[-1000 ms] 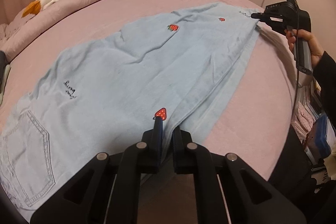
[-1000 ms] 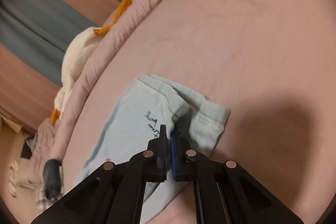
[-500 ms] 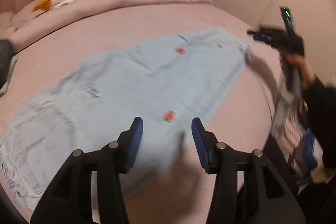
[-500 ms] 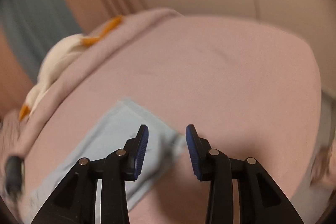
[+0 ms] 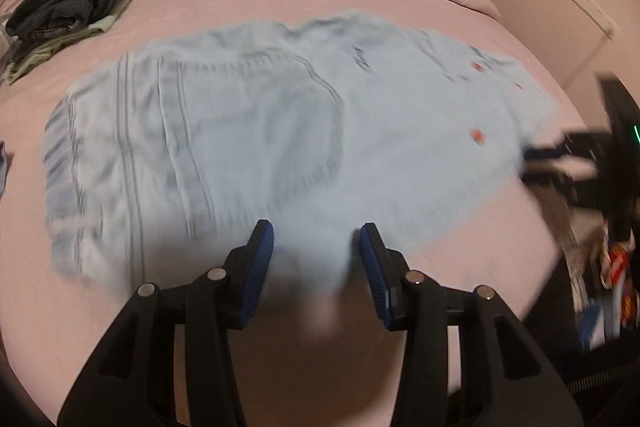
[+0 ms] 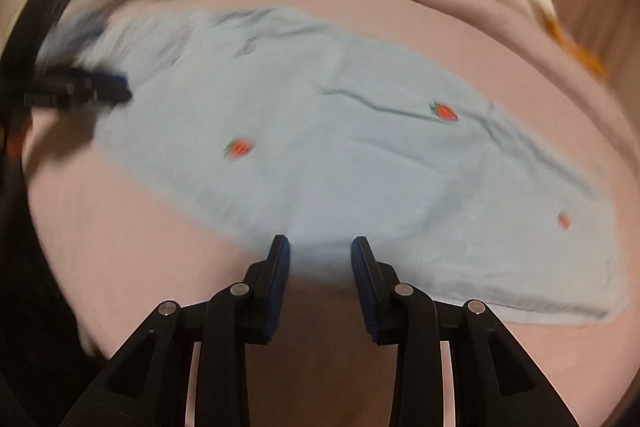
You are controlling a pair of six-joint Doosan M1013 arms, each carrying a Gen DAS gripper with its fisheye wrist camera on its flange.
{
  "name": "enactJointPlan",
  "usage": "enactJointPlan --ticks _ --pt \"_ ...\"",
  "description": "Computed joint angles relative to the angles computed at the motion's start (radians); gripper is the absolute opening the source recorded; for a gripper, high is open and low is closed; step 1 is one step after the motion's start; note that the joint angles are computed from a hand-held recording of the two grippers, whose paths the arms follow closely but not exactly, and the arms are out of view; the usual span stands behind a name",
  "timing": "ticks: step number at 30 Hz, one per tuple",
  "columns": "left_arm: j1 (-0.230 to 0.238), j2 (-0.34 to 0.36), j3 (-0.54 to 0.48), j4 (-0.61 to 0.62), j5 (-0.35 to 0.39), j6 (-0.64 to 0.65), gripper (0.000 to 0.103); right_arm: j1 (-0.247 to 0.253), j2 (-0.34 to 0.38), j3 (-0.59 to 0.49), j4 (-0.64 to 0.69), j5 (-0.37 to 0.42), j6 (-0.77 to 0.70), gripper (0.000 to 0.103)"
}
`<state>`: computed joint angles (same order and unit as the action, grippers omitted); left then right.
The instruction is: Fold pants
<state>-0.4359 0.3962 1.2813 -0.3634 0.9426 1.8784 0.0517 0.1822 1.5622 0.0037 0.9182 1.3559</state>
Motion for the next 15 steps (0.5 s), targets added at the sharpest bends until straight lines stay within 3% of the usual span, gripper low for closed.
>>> enactJointPlan --ticks 2,5,8,12,15 --pt "0.009 0.000 -0.007 -0.023 0.015 0.024 0.044 -0.032 0.019 -0.048 0.109 0.077 -0.032 0.036" --pt "0.019 0.015 -0.040 -0.073 0.012 0.006 0.044 -0.081 0.046 -0.104 0.325 0.038 -0.065 0.036" --pt "0.010 0.019 -0.055 -0.097 -0.064 0.021 0.045 -0.120 0.128 -0.206 0.586 0.029 -0.074 0.036" --pt "0.012 0.053 -0.104 -0.057 -0.137 -0.008 0.046 -0.096 0.245 -0.374 0.567 0.063 -0.006 0.036" --pt "0.017 0.078 -0.138 0.028 -0.131 -0.101 0.046 -0.075 0.315 -0.472 0.521 0.131 0.085 0.036"
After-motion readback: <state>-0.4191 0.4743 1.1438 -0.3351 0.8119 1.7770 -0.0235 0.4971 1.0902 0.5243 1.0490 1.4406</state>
